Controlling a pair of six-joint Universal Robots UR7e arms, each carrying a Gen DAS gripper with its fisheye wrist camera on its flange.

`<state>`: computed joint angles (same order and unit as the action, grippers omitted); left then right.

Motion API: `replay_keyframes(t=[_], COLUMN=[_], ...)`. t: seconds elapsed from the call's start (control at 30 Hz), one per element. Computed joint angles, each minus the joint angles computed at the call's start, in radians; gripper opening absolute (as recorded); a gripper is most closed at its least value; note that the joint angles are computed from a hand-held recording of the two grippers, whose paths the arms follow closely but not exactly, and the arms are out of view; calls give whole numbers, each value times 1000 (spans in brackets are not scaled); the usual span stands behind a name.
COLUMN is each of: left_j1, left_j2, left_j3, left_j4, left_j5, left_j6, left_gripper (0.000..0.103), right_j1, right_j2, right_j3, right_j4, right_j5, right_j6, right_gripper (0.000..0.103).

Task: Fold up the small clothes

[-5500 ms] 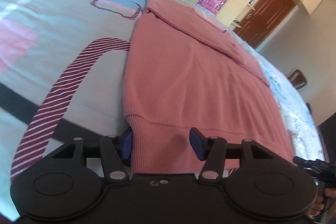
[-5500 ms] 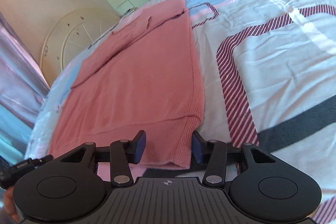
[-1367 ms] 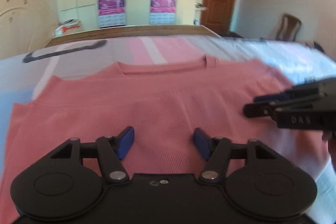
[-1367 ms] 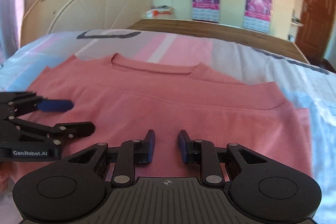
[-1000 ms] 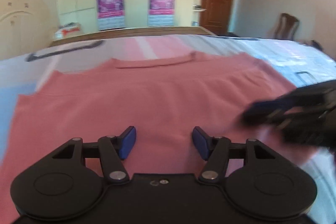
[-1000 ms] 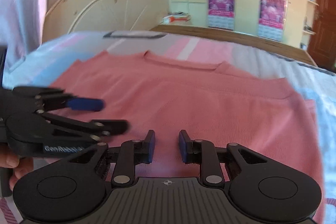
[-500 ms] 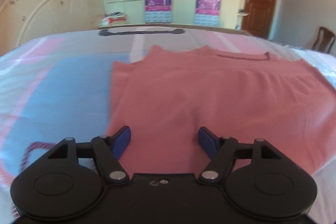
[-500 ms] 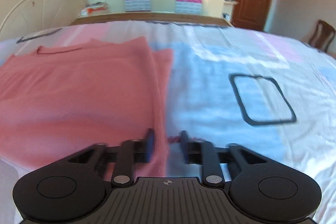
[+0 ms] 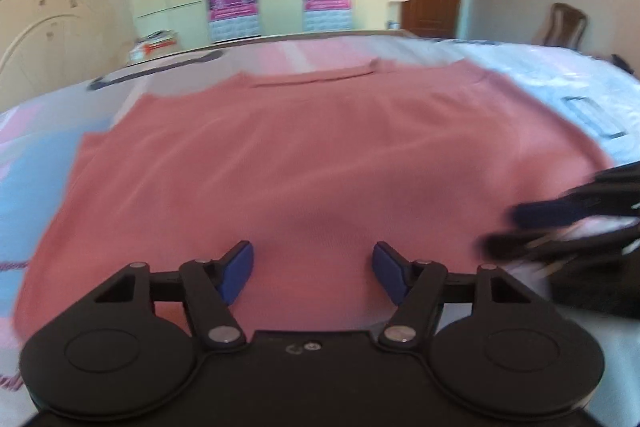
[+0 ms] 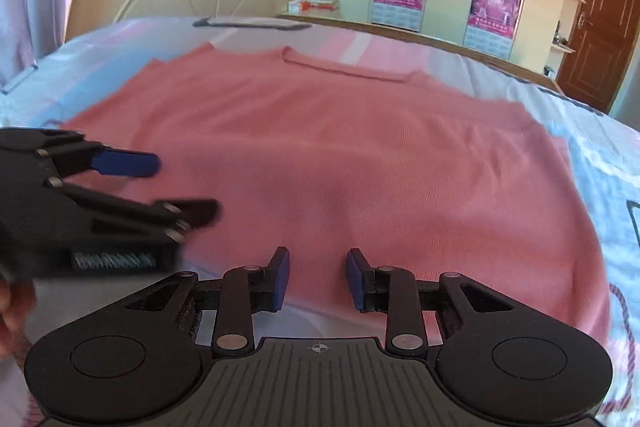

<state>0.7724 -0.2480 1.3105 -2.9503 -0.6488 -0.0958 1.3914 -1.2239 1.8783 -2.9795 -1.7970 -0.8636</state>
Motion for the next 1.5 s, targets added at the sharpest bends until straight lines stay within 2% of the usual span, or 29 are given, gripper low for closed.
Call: replay_keyframes(t=[0.17,0.23,0.3,0.37,0.47,0.5,0.57,0.6,0.67,0.77,0.8,0.87,0.93,1.0,1.07,1.13,1.2,1.5], left_j1=[29,33,34,29,23,22,15,13,15,10,12,11,10,11,12,13,14,26], left_j2=[-125,-170,-196,-199,-202,-199,-199,-202,-207,-211,-206,-210,-214,-217,-219,-221,-223,-238], left_j3=[194,256,289,289,275,268,268,271,270,277,272,276,278,281,285,284,280,282], left_j4=[-88,-100,-109,-73,-19,-1,38,47,69,99,94,105,115,115,108,112,120,127], left_j5=[86,119,134,165,178,185,195,197,194,217,220,220,220,215,212,209,207,175], left_j6=[-34,-68,-67,-87,-155,-166,-204,-219,-240,-261,-257,-278,-282,-278,-270,-269,-270,-272], left_gripper=[67,67,67,67,66,66,66,66,66,67,66,66,66,66,66,67,67,71], right_j1=[-52,-78,-107,-114,-110,-107,-113,-118,-100,-98,-98,-106,-88,-90,-91,-92,-85,-97], right_j2=[-35,-63,-95,-123,-149,-136,-116,-118,-120,-143,-135,-112,-120,-131,-112,-110,-115,-105], right_j3=[-21,-30,-55,-65,-42,-45,-68,-62,-71,-36,-48,-73,-72,-53,-63,-55,-60,-70], right_j4=[-66,-64,0,53,-3,-9,57,45,54,-9,27,48,49,16,54,34,58,58], right_j5=[-93,-135,-120,-112,-63,-67,-124,-110,-137,-106,-143,-144,-160,-128,-176,-169,-182,-167], right_j6=[22,57,103,115,125,137,162,146,160,152,158,156,158,151,156,125,135,123], right_gripper=[30,30,30,30,30,30,23,23,21,21,21,20,20,20,20,20,20,20])
